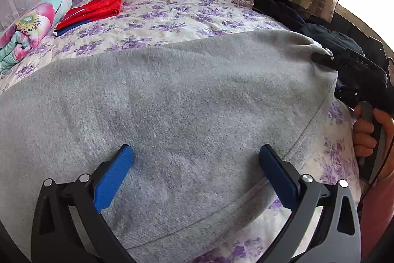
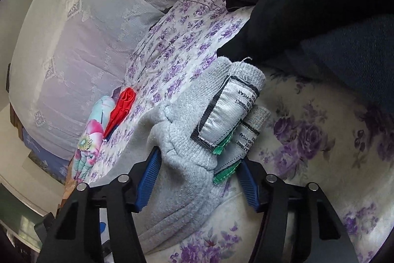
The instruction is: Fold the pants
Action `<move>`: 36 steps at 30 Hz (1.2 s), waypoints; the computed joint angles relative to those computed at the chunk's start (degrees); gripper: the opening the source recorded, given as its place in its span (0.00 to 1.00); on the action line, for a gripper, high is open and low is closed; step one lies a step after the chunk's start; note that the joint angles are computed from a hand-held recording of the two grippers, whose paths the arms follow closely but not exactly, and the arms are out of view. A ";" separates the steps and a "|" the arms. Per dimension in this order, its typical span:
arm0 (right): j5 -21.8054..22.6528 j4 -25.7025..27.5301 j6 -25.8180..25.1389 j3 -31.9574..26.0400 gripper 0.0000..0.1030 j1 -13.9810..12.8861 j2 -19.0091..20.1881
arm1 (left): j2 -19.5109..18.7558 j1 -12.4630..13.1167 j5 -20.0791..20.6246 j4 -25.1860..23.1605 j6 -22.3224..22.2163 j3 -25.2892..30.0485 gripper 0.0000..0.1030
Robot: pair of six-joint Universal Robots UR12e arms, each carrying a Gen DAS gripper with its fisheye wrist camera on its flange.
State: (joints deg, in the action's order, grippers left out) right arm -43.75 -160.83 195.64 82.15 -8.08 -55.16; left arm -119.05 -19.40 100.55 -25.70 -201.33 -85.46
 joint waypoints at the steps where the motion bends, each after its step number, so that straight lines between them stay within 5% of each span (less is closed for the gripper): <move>1: 1.93 -0.63 0.98 0.09 0.56 -0.28 0.25 | -0.02 -0.02 0.03 0.02 -0.02 0.03 0.96; 5: 3.26 0.29 1.20 -0.08 0.53 -0.35 0.41 | -0.02 -0.03 0.08 0.11 0.00 0.01 0.96; 7: 1.74 -0.53 3.54 -0.10 0.37 -0.24 0.56 | -0.03 -0.02 -0.06 0.17 -0.04 0.00 0.96; 10: 2.55 -3.65 6.33 0.22 0.25 -0.38 1.04 | 0.01 -0.06 -0.04 0.56 -0.03 -0.12 0.96; 12: -0.80 -3.93 4.35 0.89 0.22 0.25 0.03 | 0.04 -0.07 -0.04 0.70 -0.02 -0.15 0.96; 15: -12.17 -4.80 -3.91 2.30 0.20 2.64 -2.79 | 0.11 0.02 -0.50 0.74 -0.07 -0.20 0.96; 18: -26.51 -12.62 -16.64 4.87 0.20 6.70 -5.70 | 1.65 1.15 -4.92 2.94 -0.90 -2.17 0.96; 21: -34.30 -20.77 -30.16 6.96 0.20 10.17 -7.20 | 4.81 2.32 -5.20 8.83 -2.84 -6.60 0.96; 26: -36.15 -26.37 -47.98 9.27 0.20 14.81 -8.60 | 10.32 4.46 0.27 14.56 -6.91 -13.79 0.96; 36: -34.98 -12.62 -64.46 10.86 0.20 20.10 -10.23 | 14.64 7.05 3.47 17.90 -12.40 -21.61 0.96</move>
State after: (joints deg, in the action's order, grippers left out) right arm -78.73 -173.45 131.18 93.01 12.02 -65.38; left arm -104.41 -12.36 104.02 -7.80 -213.73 -107.06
